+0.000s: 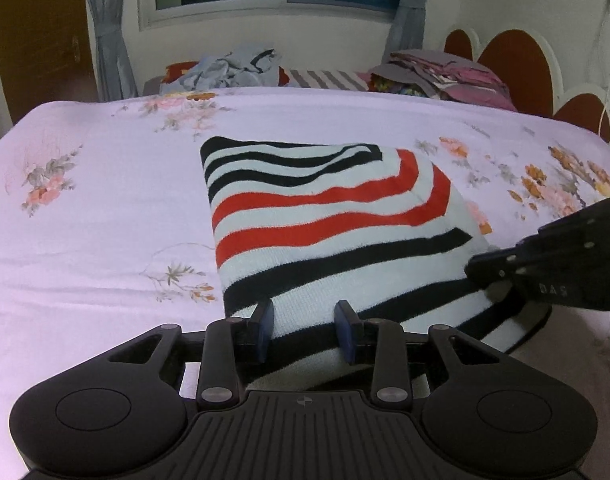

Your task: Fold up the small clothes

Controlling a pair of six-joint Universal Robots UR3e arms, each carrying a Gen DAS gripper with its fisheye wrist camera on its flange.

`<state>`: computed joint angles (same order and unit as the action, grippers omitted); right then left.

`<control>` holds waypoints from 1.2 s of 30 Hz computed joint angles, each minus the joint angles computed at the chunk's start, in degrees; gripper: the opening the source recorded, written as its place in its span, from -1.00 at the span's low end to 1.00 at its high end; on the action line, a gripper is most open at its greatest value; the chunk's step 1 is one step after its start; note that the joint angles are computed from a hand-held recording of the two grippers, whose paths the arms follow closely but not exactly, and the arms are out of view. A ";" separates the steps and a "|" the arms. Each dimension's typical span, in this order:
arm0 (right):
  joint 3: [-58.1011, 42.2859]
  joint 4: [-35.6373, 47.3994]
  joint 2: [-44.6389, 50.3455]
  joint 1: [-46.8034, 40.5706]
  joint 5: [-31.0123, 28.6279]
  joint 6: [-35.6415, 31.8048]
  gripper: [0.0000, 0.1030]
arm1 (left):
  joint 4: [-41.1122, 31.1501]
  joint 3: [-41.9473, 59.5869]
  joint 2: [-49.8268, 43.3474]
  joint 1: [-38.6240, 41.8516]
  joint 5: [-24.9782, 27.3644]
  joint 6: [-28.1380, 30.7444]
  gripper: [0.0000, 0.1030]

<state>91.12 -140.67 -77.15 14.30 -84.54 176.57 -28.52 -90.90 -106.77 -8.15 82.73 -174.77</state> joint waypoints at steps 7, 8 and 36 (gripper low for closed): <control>-1.41 0.68 0.05 1.26 -1.83 2.67 -1.00 | 0.90 -0.28 0.86 -2.52 4.43 -2.56 -0.34; 0.28 0.60 -2.44 0.67 -0.40 3.39 -1.00 | 0.94 -0.87 2.53 -3.35 6.06 -3.30 -0.34; 17.94 26.50 -58.51 28.92 -32.12 27.52 0.99 | -18.80 -7.97 33.85 -49.50 50.07 -36.11 1.00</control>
